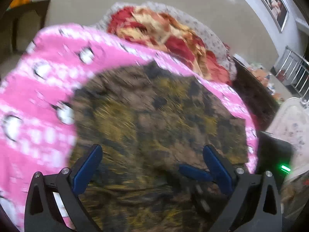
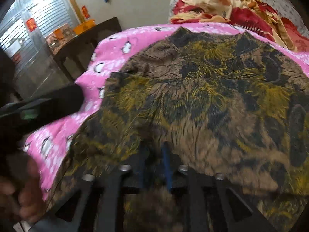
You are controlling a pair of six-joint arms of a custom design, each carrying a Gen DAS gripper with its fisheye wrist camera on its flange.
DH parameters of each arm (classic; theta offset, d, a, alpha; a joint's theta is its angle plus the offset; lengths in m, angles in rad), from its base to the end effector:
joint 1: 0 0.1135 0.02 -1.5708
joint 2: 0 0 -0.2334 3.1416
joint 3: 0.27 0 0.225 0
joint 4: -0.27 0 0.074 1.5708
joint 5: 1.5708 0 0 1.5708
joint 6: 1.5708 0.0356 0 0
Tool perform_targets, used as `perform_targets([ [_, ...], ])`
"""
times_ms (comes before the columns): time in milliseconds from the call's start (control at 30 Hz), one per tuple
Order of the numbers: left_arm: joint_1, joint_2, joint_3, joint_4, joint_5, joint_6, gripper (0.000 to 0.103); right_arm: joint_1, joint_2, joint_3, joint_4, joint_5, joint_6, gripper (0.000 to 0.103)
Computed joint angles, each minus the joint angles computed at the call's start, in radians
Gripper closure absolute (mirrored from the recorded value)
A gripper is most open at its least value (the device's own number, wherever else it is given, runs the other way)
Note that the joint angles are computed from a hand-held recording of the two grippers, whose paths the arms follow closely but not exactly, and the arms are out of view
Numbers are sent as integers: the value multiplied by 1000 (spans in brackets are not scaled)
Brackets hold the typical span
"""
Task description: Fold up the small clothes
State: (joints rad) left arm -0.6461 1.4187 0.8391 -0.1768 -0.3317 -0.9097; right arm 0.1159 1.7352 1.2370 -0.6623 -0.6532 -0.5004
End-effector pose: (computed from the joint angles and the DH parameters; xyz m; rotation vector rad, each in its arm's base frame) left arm 0.2283 -0.1577 0.2018 -0.4684 2.2656 -0.4233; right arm 0.3135 0.0583 0.1991 -0.9356 2.3525 0.7393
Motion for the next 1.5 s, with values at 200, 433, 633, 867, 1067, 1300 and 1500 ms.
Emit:
perform_targets([
  [200, 93, 178, -7, 233, 282, 63, 0, -177, -219, -215, -13, 193, -333, 29],
  [433, 159, 272, 11, 340, 376, 30, 0, -334, -137, -220, -19, 66, -395, 18],
  [633, 196, 274, -15, 491, 560, -1, 0, -345, -141, -225, -24, 57, -405, 17],
  [867, 255, 275, -15, 458, 514, -58, 17, -325, -122, -216, -10, 61, -380, 17],
  [1067, 192, 332, 140, 253, 475, 96, 17, -333, -114, -212, -17, 55, -390, 16],
  [1300, 202, 340, 142, 278, 500, 102, 50, -330, -108, -208, -14, 55, -386, 16],
  [1500, 230, 334, 103, 282, 451, 46, 88, -331, -106, -207, -16, 54, -387, 15],
])
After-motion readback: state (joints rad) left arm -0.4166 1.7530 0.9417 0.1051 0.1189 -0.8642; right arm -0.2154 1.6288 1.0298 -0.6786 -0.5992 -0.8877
